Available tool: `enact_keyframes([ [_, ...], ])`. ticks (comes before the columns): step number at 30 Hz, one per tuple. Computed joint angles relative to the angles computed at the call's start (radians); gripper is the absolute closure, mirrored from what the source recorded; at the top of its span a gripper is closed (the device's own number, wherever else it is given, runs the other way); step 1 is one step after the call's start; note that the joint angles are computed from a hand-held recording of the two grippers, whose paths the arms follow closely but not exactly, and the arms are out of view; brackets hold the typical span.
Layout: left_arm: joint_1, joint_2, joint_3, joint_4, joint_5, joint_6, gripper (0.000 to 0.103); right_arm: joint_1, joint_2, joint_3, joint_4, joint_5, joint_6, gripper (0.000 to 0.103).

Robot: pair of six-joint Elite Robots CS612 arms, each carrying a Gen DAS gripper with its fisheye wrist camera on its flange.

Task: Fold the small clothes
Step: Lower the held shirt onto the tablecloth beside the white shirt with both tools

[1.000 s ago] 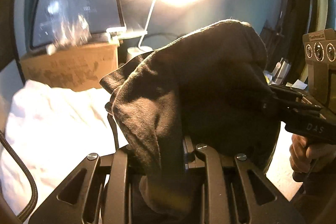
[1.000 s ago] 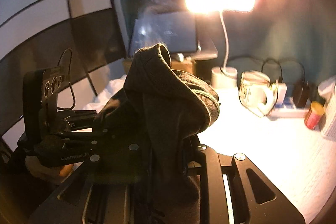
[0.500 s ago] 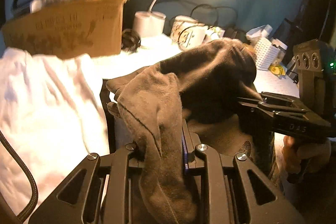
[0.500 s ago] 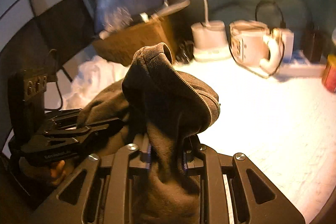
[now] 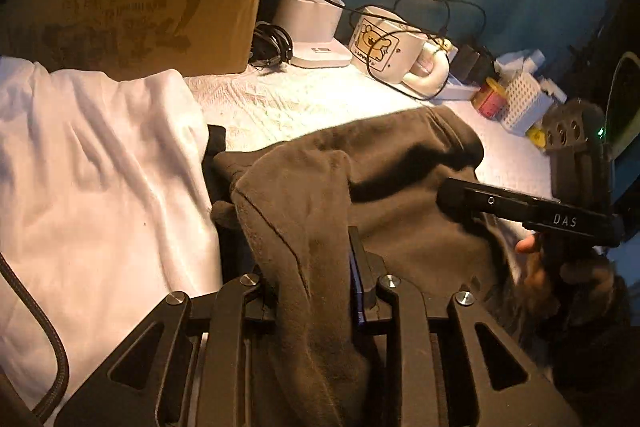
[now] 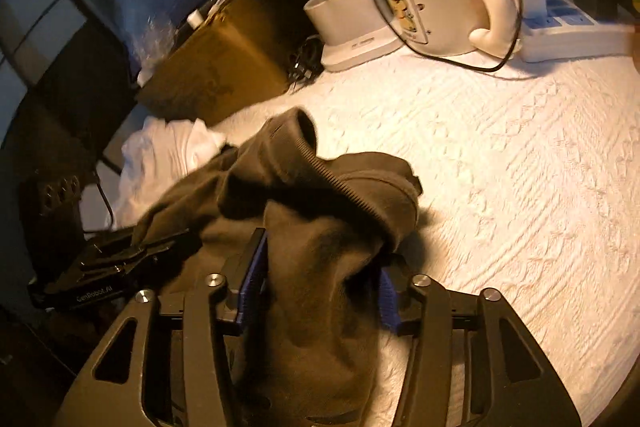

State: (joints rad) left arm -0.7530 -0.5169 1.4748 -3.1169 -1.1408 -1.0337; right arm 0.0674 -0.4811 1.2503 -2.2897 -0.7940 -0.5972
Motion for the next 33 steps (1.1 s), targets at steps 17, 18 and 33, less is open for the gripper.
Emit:
enact_keyframes([
  [17,0.032,0.011,-0.017,0.029,0.018,-0.02,0.077,-0.005,0.045,-0.077,0.014,0.038,0.103,0.049],
  [18,0.032,0.01,-0.015,0.028,0.018,-0.021,0.077,-0.003,0.045,-0.077,0.008,0.032,0.104,0.049],
  [33,-0.001,-0.034,0.024,0.091,0.099,-0.048,0.077,0.023,-0.007,0.016,-0.23,-0.147,0.125,0.049],
])
